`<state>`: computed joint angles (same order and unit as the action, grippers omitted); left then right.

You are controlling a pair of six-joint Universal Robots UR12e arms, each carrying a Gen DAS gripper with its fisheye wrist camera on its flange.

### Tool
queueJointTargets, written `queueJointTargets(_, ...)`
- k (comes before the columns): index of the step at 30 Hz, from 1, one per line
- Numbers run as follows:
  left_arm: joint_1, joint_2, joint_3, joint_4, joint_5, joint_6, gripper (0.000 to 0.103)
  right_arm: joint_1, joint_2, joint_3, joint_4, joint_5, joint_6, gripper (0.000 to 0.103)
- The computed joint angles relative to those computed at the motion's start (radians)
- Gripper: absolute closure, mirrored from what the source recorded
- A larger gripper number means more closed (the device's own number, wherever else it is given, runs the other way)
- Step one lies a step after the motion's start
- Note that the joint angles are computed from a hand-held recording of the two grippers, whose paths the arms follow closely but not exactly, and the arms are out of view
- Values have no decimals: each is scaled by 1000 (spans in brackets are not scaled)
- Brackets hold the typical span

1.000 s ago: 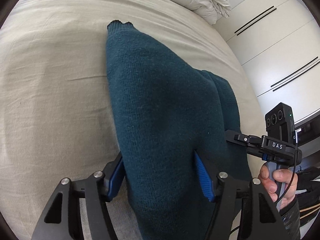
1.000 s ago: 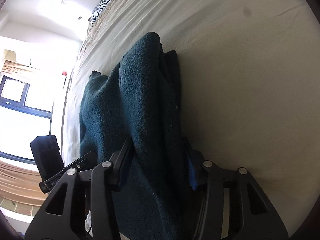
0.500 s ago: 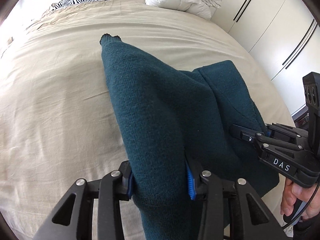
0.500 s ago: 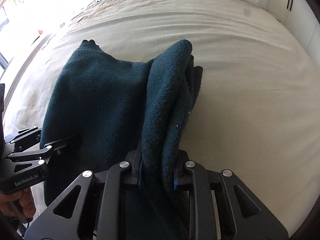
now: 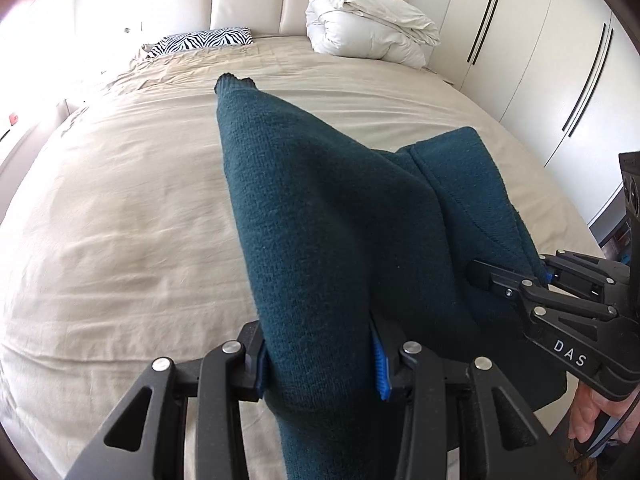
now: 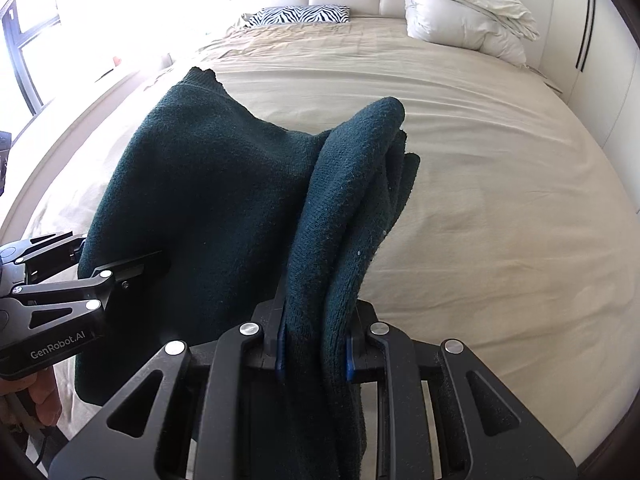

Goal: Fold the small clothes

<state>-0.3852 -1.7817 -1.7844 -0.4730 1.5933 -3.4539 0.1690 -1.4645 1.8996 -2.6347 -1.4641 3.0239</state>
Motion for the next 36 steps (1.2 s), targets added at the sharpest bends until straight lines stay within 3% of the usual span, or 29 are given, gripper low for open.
queueJointTargets(5,13,95,-122,7,13,-20,62,51,-37,56,-28,9,8,84)
queueJointTargets(11,32,158,-216,8,1,-64,62,72,-62,99,-17,56,22,84)
queueJointTargets(15,44,167,-244,17,-13,-83,62,96,-51,99,-13,50,7,84)
queueJointTargets(18,49,167,-253,24,-19,-84,61,86,-25,76,-9,70,5,84)
queueJointTargets(32,69,148,-275,60,-47,-62,58,102,18,101,-67,97,79,84)
queueJointTargets(36,93,144,-324,161,-111,-78,49,80,33,100,-36,145,101,83)
